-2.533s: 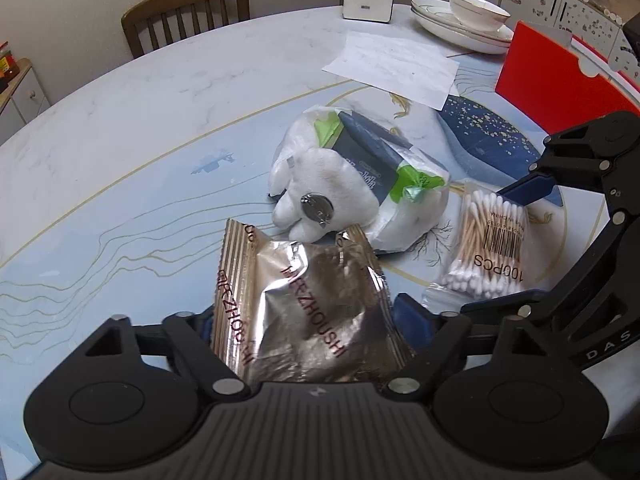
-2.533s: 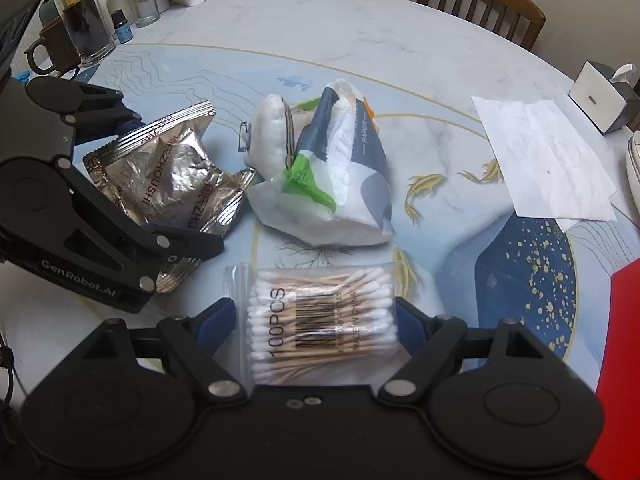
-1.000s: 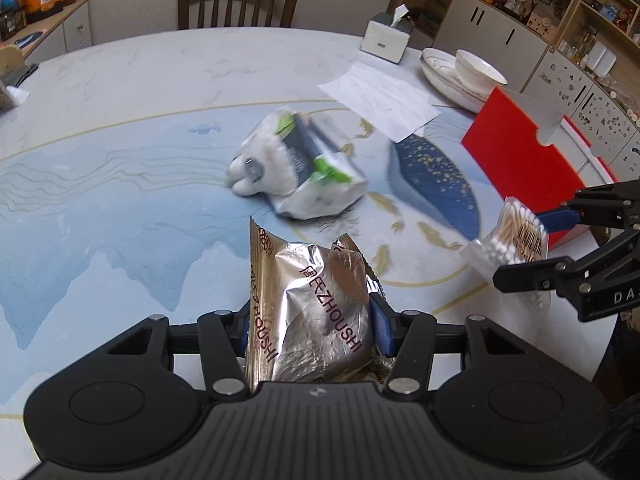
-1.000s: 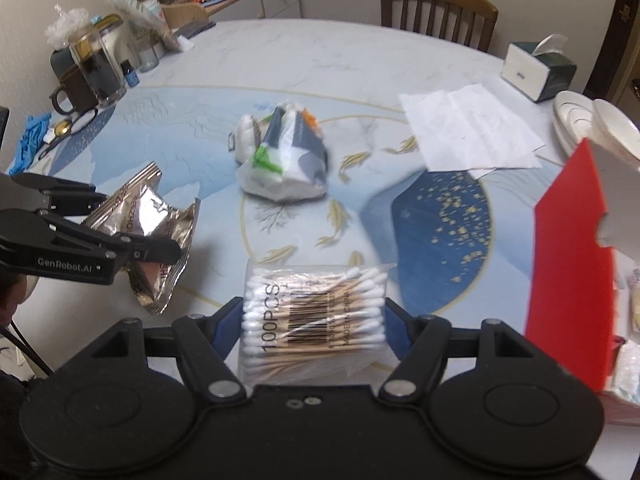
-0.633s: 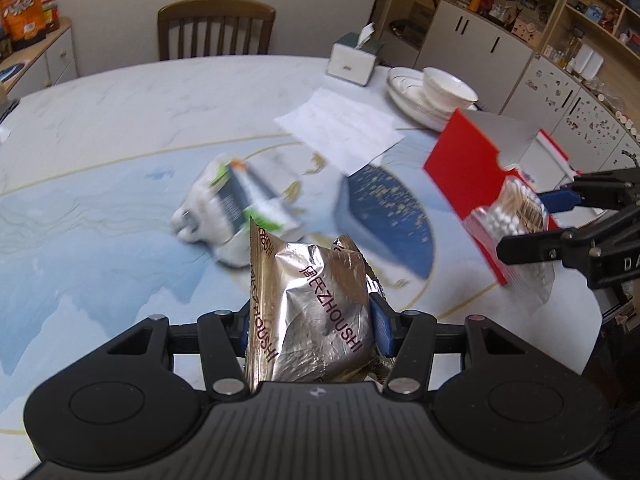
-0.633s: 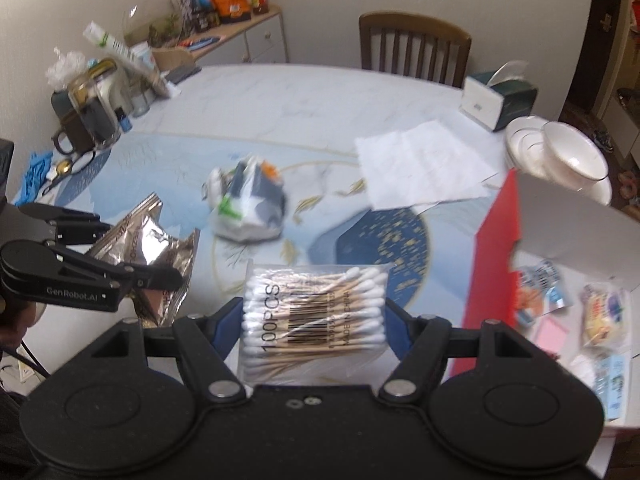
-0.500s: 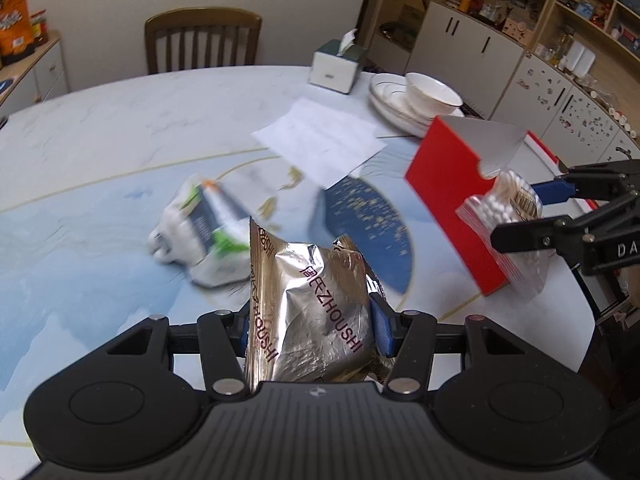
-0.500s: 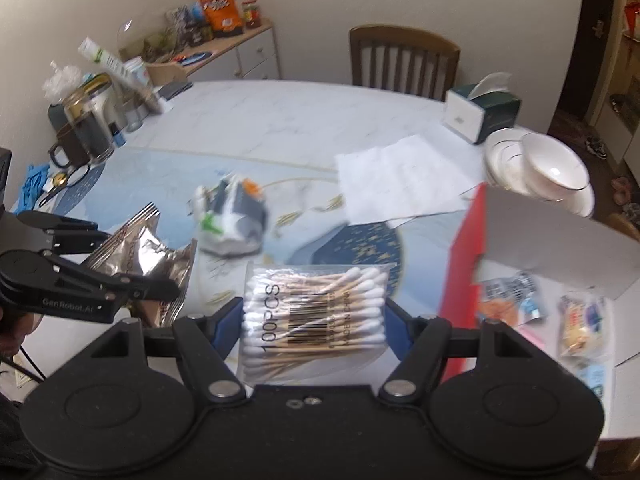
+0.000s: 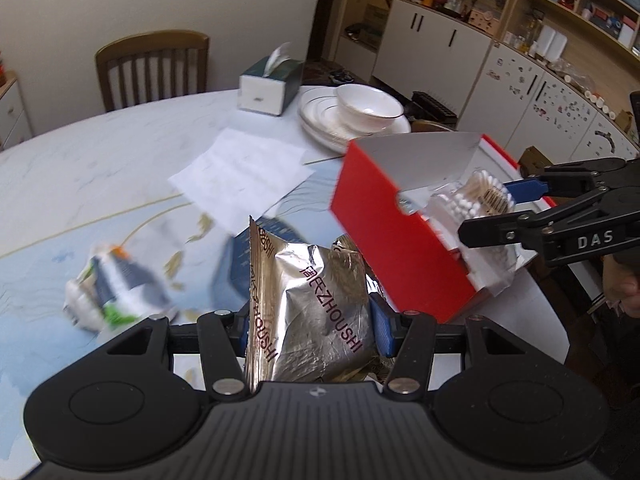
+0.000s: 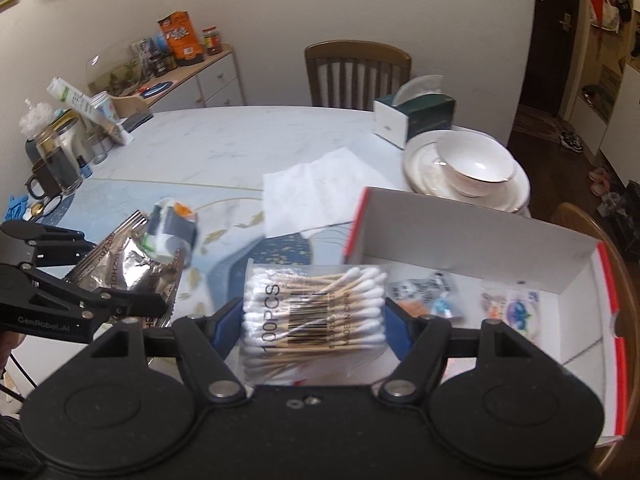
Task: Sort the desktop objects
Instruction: 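Carry the gold foil pack and cotton-swab bag with both grippers over the box, then lower both held packs into the box and open both grippers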
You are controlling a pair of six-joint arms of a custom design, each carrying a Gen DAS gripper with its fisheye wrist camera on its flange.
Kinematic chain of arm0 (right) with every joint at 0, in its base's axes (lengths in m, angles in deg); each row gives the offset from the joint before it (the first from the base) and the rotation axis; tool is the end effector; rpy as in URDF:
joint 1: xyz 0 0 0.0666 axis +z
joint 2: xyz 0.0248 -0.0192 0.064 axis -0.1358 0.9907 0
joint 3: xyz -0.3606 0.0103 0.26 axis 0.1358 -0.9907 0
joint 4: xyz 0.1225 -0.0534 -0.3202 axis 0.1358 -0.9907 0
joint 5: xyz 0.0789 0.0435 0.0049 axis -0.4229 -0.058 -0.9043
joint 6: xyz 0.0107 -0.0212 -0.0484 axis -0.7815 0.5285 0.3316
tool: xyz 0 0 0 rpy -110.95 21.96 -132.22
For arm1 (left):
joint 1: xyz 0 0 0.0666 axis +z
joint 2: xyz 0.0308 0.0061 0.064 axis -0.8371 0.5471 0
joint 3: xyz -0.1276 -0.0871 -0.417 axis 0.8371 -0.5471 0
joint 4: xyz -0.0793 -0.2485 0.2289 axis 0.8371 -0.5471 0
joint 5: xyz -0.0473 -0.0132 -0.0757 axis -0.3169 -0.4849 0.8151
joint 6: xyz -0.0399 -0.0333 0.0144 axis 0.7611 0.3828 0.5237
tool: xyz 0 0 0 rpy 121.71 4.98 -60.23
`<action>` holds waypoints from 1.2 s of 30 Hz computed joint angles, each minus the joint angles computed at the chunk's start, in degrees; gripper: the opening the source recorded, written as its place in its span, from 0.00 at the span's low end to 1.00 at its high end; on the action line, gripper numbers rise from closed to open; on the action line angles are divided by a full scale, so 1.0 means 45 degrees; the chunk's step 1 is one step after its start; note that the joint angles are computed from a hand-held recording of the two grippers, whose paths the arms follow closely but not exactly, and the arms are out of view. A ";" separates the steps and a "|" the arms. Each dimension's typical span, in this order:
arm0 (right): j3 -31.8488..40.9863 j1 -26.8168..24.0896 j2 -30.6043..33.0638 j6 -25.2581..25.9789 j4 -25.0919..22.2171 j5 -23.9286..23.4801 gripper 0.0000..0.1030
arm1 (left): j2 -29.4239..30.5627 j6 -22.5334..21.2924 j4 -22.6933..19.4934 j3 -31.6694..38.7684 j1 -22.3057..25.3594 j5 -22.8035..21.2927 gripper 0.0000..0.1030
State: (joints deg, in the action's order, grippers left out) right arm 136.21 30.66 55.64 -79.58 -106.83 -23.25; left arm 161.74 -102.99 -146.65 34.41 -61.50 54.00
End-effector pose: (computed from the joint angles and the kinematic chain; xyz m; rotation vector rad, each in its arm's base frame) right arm 0.3488 0.2642 0.5464 -0.0730 2.4325 0.1946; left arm 0.4131 -0.0514 0.5426 0.7868 2.3557 -0.5069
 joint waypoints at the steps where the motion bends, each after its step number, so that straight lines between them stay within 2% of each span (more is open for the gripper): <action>1: -0.0152 -0.0113 -0.0138 0.0051 0.0058 -0.0040 0.69 | -0.0003 0.0090 0.0064 0.0026 -0.0193 -0.0080 0.52; 11: -0.1575 -0.1228 -0.1388 0.0240 0.0414 -0.0186 0.69 | 0.0279 0.0859 0.0669 0.0338 -0.2155 -0.0829 0.52; 22: -0.2671 -0.2569 -0.2245 0.0490 0.0425 -0.0223 0.68 | 0.1298 0.1207 0.0954 0.1538 -0.3969 -0.1467 0.52; 36: -0.3383 -0.3559 -0.2157 0.1007 0.0457 -0.0954 0.68 | 0.3179 0.0862 0.0507 0.3069 -0.5432 -0.2758 0.52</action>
State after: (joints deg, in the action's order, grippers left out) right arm 120.98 14.65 45.93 -75.04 -104.77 -27.54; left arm 176.04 -99.11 -144.36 48.21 -85.94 41.59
